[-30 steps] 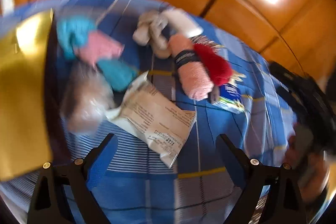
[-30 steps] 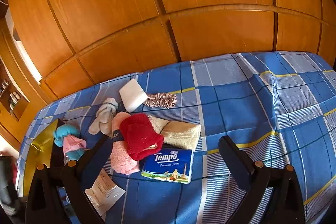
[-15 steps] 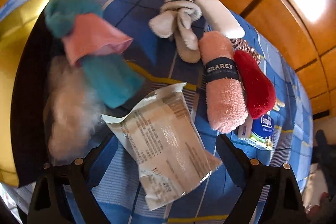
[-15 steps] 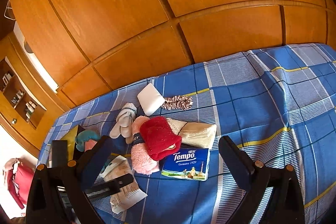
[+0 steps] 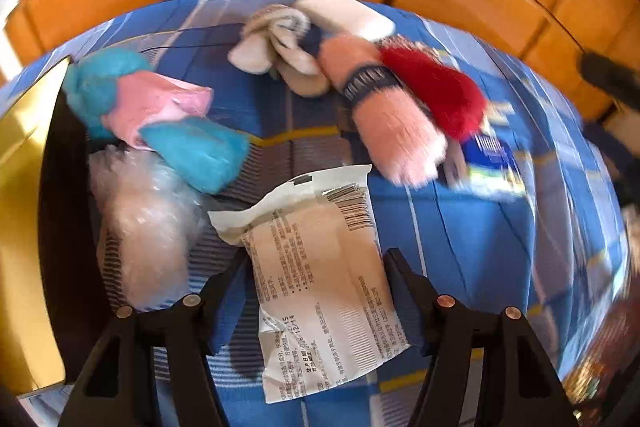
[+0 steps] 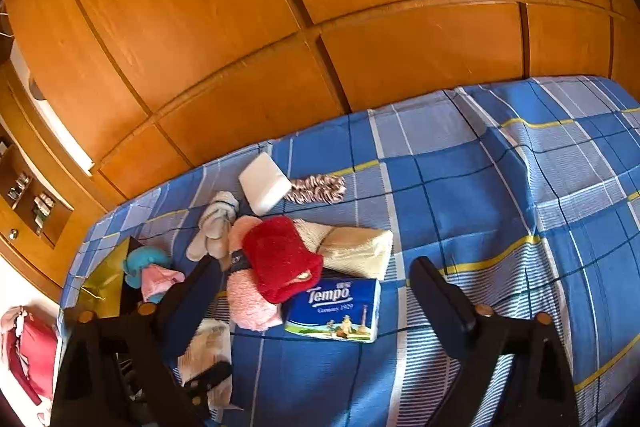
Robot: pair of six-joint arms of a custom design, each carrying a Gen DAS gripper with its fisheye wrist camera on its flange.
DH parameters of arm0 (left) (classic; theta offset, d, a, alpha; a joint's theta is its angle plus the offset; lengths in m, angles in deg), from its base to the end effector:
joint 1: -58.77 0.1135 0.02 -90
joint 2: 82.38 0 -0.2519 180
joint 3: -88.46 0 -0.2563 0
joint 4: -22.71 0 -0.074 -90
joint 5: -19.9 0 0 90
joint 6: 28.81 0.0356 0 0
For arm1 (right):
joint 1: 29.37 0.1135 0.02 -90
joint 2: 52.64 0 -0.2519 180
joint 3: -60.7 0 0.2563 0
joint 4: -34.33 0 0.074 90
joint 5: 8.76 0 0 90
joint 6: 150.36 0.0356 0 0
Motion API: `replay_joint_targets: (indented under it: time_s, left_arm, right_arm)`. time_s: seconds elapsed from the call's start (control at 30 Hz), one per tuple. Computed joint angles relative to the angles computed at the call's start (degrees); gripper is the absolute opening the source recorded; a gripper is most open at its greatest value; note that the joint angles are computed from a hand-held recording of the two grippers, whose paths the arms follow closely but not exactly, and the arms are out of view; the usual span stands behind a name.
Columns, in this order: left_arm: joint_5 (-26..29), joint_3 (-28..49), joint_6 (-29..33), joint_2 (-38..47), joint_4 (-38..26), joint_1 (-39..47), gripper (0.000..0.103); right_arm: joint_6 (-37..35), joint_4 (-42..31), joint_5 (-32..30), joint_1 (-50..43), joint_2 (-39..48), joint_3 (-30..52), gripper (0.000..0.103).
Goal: Organize soft objects
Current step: 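Grasp white printed packet with left tool while right tool grasps red fuzzy sock, then drop the white packet into the gold tray with left tool while right tool holds sock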
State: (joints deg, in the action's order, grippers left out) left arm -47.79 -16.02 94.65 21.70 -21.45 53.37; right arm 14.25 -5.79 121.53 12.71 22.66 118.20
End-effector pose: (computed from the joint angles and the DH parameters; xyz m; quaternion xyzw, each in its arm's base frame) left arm 0.3354 -0.0453 0.1332 0.3501 0.9051 -0.1498 0.1894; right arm 0.2038 0.1530 0.1931 0.3441 0.8395 0.0471 0.4179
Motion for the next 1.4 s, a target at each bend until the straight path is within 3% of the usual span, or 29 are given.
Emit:
replay_joint_targets:
  time_s: [0.13, 0.33, 0.47, 0.7, 0.77, 0.8, 0.9, 1.07, 1.17, 1.27, 1.4]
  left_arm:
    - [-0.1, -2.1, 0.2, 0.0, 3.1, -0.2, 0.074]
    - [2.5, -0.7, 2.3, 0.5, 0.6, 1.7, 0.067]
    - [5.7, -0.9, 6.6, -1.5, -2.0, 5.2, 0.066]
    - [13.0, -0.1, 13.8, -5.4, -8.9, 11.3, 0.066]
    - [14.3, -0.1, 15.4, -6.7, -10.4, 12.8, 0.066]
    - [15.3, 0.4, 16.6, -7.0, -11.7, 14.0, 0.066]
    - [17.0, 0.6, 18.3, -8.4, -13.7, 16.3, 0.066]
    - [20.2, 3.6, 20.2, -8.2, -17.4, 20.4, 0.066]
    - [22.2, 7.0, 20.4, -7.1, -20.5, 23.2, 0.066]
    - [23.3, 10.7, 19.7, -5.3, -22.8, 25.6, 0.066]
    - [22.8, 15.7, 16.5, -2.2, -21.1, 28.4, 0.066]
  right_arm:
    - [0.3, 0.4, -2.9, -1.5, 1.4, -0.3, 0.086]
    - [-2.1, 0.8, -6.8, -3.2, 5.2, 1.7, 0.08]
    - [-9.9, -0.5, -7.6, -4.5, 11.4, 8.7, 0.08]
    - [-23.4, -3.3, -15.1, -11.2, 26.4, 23.0, 0.08]
    - [-24.9, -6.1, -17.9, -12.6, 31.0, 26.7, 0.062]
    - [-25.0, -5.8, -18.4, -12.6, 31.3, 26.4, 0.044]
    - [-23.8, -4.6, -16.5, -11.4, 28.7, 23.7, 0.033]
    - [-20.3, -5.1, -9.0, -6.1, 20.9, 19.2, 0.032]
    - [-22.7, -0.4, -9.3, -2.8, 16.7, 16.3, 0.032]
    - [-27.1, 2.6, -11.5, 0.1, 18.7, 17.4, 0.032]
    - [-29.8, 0.1, -13.3, 2.6, 29.6, 24.3, 0.032]
